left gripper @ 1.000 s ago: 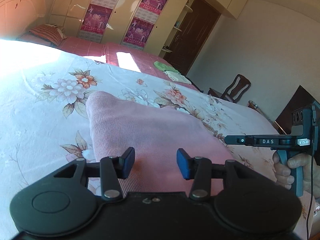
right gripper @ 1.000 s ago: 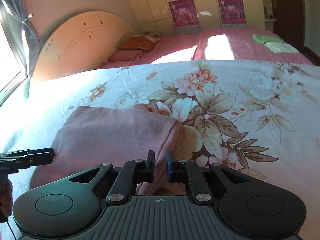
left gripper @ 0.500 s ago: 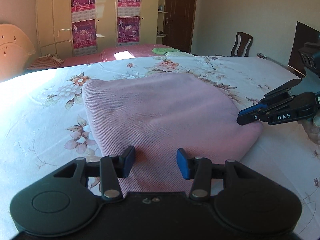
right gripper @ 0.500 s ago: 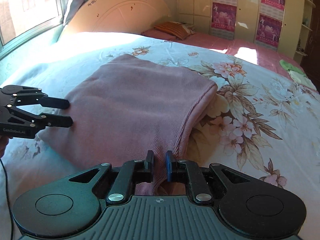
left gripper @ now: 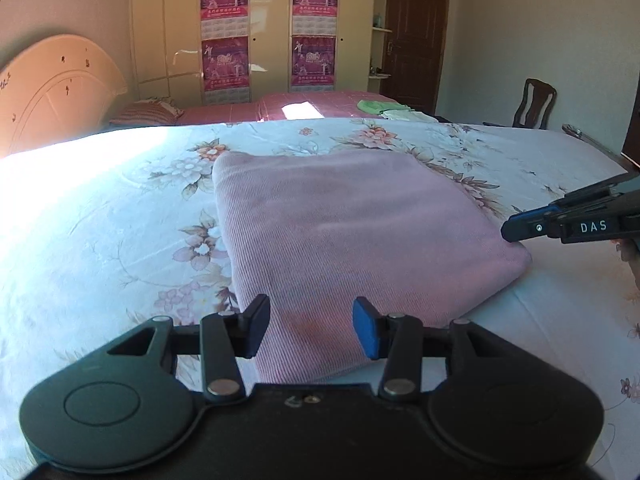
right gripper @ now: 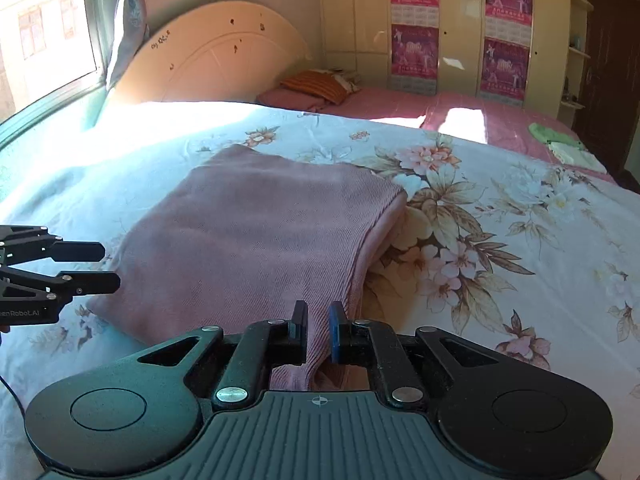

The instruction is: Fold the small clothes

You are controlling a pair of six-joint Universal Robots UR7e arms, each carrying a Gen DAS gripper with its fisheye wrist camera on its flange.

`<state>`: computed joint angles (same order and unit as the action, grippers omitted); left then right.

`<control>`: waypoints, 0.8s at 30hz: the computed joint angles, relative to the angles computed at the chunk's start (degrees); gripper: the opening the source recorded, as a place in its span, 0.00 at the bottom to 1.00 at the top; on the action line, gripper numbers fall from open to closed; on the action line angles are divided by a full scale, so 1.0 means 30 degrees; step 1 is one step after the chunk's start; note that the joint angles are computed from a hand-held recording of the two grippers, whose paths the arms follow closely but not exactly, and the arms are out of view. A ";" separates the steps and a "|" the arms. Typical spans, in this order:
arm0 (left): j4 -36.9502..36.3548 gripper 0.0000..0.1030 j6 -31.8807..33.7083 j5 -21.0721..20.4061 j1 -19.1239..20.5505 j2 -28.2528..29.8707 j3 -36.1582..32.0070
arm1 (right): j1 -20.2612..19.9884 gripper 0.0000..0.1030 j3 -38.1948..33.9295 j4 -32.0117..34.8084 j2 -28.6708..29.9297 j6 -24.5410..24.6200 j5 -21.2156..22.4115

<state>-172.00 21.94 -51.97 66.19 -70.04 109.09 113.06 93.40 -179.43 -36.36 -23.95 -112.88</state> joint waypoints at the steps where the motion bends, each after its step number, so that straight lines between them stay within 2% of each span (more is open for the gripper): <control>1: 0.0658 0.43 -0.0624 0.0162 0.0038 0.0027 -0.0052 | 0.0066 0.08 -0.0006 0.0243 0.0146 -0.0092 -0.0431; 3: 0.1923 0.45 -0.1238 0.0780 0.0081 0.0312 -0.0282 | 0.0014 0.08 -0.0429 0.1507 0.0631 0.0439 -0.1791; 7: 0.1999 0.46 -0.1436 0.1642 -0.0050 0.0731 -0.0410 | -0.0513 0.08 -0.0176 0.1350 0.0567 0.2422 -0.0776; 12: 0.1039 0.50 -0.1640 0.2543 -0.0372 0.0810 0.0118 | -0.0301 0.08 -0.0380 0.2234 0.0481 0.2948 -0.1045; 13: 0.1674 0.50 -0.2427 0.3135 -0.0788 0.0572 0.0253 | -0.0177 0.09 -0.0477 0.3148 0.0225 0.3544 -0.1169; 14: 0.1509 0.55 -0.2785 0.3179 -0.1176 0.0115 0.0727 | -0.0052 0.10 -0.0294 0.3274 -0.0070 0.4013 -0.1221; 15: 0.0592 0.69 -0.2772 0.3004 -0.1581 -0.0362 0.1418 | 0.0074 0.31 0.0269 0.2601 -0.0487 0.4125 -0.1015; 16: -0.0410 0.80 -0.2784 0.3309 -0.2087 -0.0742 0.2127 | 0.0316 0.57 0.1227 0.1127 -0.1050 0.3999 -0.0806; 17: -0.1267 0.94 -0.2758 0.4014 -0.2683 -0.0950 0.2682 | 0.0486 1.00 0.2117 -0.0573 -0.1413 0.3404 -0.0644; 19: -0.2177 0.94 -0.2713 0.4427 -0.3603 -0.1657 0.3736 | 0.0897 0.99 0.3474 -0.1574 -0.2372 0.2770 -0.0485; 24: -0.1660 0.93 -0.4012 0.5377 -0.5381 -0.3129 0.5438 | 0.1862 0.99 0.5923 -0.3619 -0.3809 0.2881 -0.0895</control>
